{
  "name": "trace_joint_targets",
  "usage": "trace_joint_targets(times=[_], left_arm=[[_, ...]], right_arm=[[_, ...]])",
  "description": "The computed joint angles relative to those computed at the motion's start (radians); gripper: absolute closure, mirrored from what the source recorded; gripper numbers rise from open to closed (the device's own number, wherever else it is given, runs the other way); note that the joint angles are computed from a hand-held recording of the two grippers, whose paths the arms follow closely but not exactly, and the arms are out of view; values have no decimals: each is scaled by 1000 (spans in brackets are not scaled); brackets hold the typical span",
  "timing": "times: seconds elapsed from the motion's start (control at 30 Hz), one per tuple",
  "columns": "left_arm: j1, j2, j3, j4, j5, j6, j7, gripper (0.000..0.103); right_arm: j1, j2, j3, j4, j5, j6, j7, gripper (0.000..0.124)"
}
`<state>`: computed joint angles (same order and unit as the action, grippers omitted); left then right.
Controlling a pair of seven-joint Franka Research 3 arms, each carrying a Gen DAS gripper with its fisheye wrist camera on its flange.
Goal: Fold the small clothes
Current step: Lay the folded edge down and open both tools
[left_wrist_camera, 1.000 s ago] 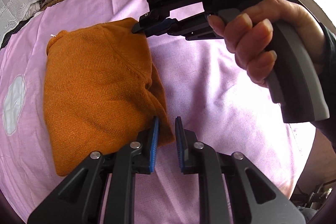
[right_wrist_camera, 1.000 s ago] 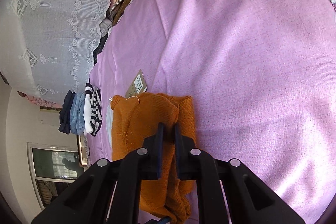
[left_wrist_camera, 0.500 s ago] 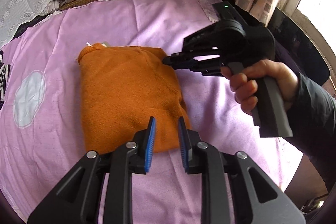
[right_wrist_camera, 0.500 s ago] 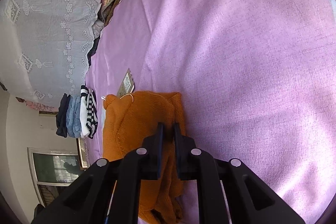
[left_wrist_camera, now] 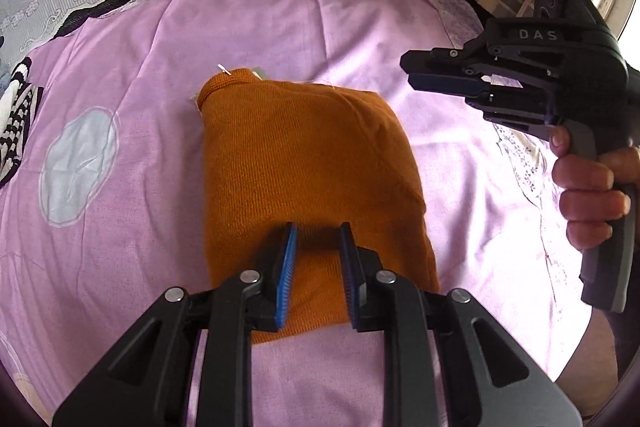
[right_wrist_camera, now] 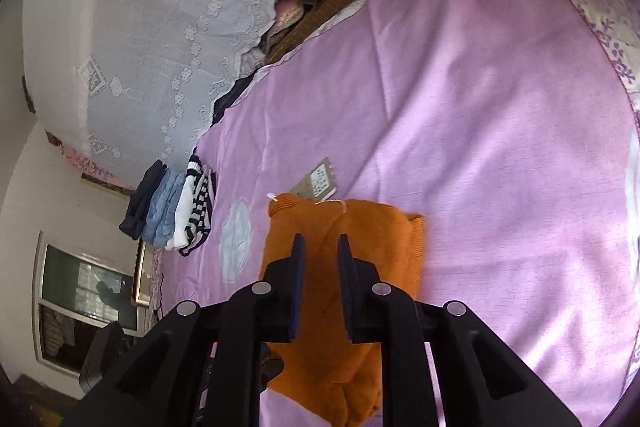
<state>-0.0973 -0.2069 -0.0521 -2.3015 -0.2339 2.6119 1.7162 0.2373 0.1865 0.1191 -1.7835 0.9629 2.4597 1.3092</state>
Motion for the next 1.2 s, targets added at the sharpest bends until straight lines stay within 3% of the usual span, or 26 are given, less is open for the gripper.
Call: trace_joint_targets(times=[0.13,0.27,0.4,0.53,0.7,0.87,1.0,1.2], left_arm=[[1,22,-3,17,-11,-5,6,83],[1,35,-14,2,1,-14,0,82],[-9,40,-24,-28,-9,-20,18,78],[-10,34,-44,-65,65,34,-5,76],[-24,18,2,-38,-72,-33,58,76],[-8,-40,23,-51,-120,-24,66,76],[19,-36,28,-44,-81,-17,8,76],[42,-21,22,-58,-19,-21,-48,73]], right_arm=[[24,64,16,69,-51,-30,15,109],[43,78,13,42,-136,-31,77,110],[26,50,20,-49,-92,-9,53,123],[-5,52,24,-70,30,-33,2,124],[17,47,15,-58,-46,-27,15,124],[18,41,11,-27,-78,-48,28,118],[22,52,18,39,-92,-59,-1,117],[53,178,36,253,-191,-134,30,116]])
